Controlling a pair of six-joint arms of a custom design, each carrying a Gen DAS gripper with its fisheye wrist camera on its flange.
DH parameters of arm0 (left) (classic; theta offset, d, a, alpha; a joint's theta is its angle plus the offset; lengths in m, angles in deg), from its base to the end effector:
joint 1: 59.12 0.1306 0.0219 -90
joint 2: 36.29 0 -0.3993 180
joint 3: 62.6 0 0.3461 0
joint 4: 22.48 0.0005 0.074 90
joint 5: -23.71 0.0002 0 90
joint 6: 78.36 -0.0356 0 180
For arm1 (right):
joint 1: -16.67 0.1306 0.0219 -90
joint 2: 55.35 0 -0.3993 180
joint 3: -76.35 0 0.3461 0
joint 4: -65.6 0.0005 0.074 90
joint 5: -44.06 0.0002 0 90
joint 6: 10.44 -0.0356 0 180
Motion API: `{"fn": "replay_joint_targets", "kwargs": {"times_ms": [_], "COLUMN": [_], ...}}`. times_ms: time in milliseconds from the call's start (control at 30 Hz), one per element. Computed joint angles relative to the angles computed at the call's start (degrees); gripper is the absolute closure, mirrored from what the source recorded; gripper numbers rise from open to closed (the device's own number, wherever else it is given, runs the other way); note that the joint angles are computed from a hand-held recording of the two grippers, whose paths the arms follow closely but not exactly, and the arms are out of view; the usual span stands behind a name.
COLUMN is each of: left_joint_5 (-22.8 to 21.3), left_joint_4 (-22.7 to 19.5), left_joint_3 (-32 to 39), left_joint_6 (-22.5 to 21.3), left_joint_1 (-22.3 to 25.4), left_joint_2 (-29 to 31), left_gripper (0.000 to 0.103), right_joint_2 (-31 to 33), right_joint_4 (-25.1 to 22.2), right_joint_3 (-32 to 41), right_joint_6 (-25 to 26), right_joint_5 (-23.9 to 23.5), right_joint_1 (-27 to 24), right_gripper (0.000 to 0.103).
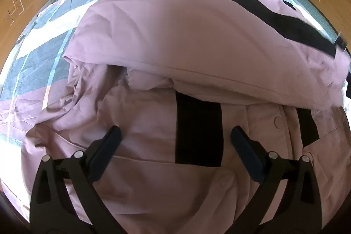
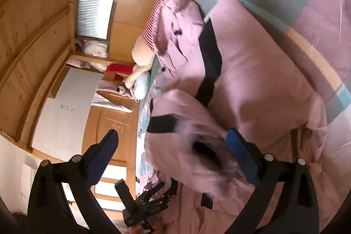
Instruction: Fold large clothes
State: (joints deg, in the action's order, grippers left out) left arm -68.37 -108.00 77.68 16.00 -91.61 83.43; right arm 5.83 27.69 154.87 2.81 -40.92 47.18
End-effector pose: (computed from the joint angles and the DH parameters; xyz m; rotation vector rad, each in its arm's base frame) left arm 0.4982 -0.3163 0.4996 0.6485 2.6334 -0.1436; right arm 0.2277 0.1300 0.5449 0.8877 1.9159 1.1225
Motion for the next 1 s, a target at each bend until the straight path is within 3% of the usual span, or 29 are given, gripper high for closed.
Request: {"fn": "replay_joint_targets", "kwargs": {"times_ms": [67, 167, 267, 400, 500, 567, 667, 733, 933, 1000], "left_joint_5": [-0.22, -0.85, -1.28, -1.52, -1.76, -2.13, -2.42, -2.37, -0.35, 1.64], "left_joint_4": [0.04, 0.23, 0.29, 0.02, 0.04, 0.25, 0.69, 0.7, 2.88, 3.26], "left_joint_3": [-0.05, -0.34, -0.5, -0.2, -0.18, -0.43, -1.0, -1.02, -2.55, -2.62], "left_joint_6": [-0.04, -0.19, -0.32, -0.35, -0.32, -0.27, -0.14, -0.12, 3.03, 4.54], "left_joint_1": [-0.05, -0.26, -0.42, -0.58, -0.7, -0.86, -1.01, -0.99, -0.4, 0.26], "left_joint_2": [-0.01, -0.14, -0.18, 0.0, 0.03, -0.07, -0.3, -0.3, -1.47, -1.66], "left_gripper": [0.002, 0.002, 0.002, 0.002, 0.002, 0.002, 0.002, 0.002, 0.002, 0.002], "right_joint_2": [1.05, 5.32, 9.92, 11.91, 12.35, 12.3, 10.3, 9.84, 9.75, 8.97], "right_joint_4": [-2.04, -9.94, -18.95, -21.62, -23.81, -24.83, -22.3, -22.83, -31.28, -32.5], "right_joint_3": [1.09, 5.1, 9.66, 11.5, 12.02, 11.73, 9.9, 10.65, 15.79, 15.4], "right_joint_6": [0.92, 3.48, 7.75, 10.18, 10.26, 9.75, 8.32, 8.53, 8.1, 6.47], "right_joint_5": [-0.19, -2.06, -0.51, 0.57, 2.57, 3.54, 3.75, 6.04, 19.55, 20.77], "right_joint_1": [0.39, 1.62, 3.82, 5.28, 6.17, 6.24, 5.78, 6.25, 8.54, 7.92], "right_gripper": [0.001, 0.001, 0.001, 0.005, 0.023, 0.059, 0.085, 0.088, 0.09, 0.09]}}
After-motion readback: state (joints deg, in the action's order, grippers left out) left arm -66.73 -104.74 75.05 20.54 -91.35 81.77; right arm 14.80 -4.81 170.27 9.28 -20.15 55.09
